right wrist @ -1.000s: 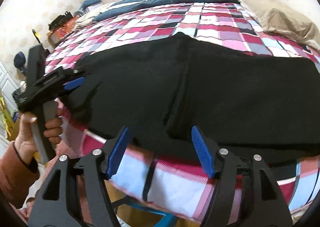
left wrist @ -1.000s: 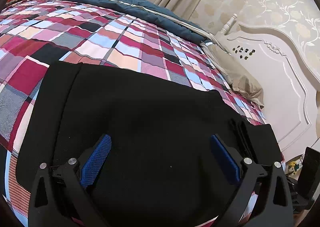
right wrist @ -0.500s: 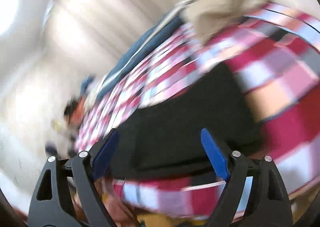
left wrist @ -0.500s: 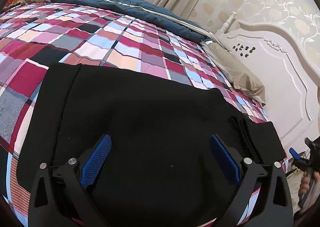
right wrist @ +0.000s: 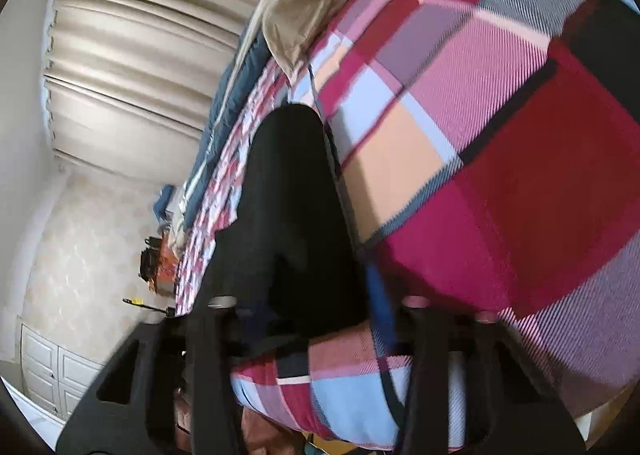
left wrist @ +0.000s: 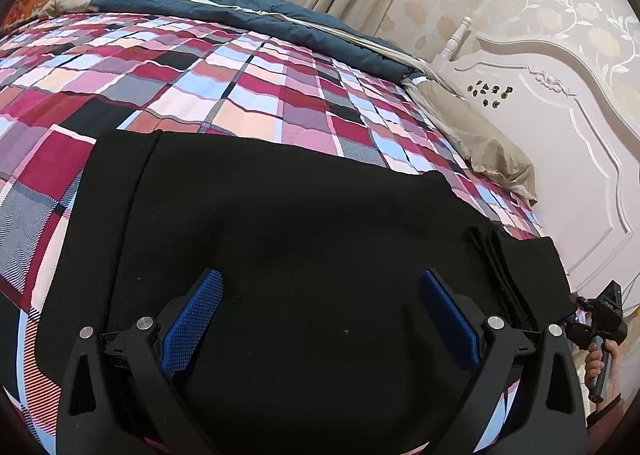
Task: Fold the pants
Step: 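Carry the held hem with the right gripper toward the waistband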
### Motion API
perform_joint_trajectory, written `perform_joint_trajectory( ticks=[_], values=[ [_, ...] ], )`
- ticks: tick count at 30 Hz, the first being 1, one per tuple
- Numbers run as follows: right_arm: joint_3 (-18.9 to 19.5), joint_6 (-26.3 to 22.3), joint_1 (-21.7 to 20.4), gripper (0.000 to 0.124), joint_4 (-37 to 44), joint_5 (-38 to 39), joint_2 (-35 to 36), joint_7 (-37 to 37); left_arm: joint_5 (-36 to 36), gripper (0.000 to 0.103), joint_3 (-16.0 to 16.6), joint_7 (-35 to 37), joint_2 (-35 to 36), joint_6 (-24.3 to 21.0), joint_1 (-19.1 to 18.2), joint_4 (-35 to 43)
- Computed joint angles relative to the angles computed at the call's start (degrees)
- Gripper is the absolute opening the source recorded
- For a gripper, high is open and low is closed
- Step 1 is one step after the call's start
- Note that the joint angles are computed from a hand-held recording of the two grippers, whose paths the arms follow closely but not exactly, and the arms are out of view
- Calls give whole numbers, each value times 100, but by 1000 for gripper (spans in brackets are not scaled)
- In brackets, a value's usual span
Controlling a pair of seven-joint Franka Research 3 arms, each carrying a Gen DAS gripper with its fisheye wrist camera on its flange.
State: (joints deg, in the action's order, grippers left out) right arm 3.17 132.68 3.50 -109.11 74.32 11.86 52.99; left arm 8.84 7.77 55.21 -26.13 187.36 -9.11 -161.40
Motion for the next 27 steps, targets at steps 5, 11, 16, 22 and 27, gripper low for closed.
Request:
perform_joint_trajectory(
  ticks=[5, 11, 16, 22, 27],
  values=[
    [7, 45, 1, 23, -113, 85, -37, -260, 34, 97, -146, -16, 5, 15, 147, -13],
    [-24, -404, -84, 37, 353, -138, 129, -50, 67, 97, -62, 3, -7, -3, 78, -12],
    [79, -592, -108, 55, 1519, -555, 856, 384, 85, 97, -128, 40, 9, -26, 147, 2],
    [349, -941, -169, 52, 3371, -1370, 2193, 1459, 88, 97, -245, 31, 14, -28, 242, 2],
    [459, -814, -123, 29, 3621, -2164, 2373, 1938, 113, 97, -226, 57, 15, 6, 219, -9]
  ],
)
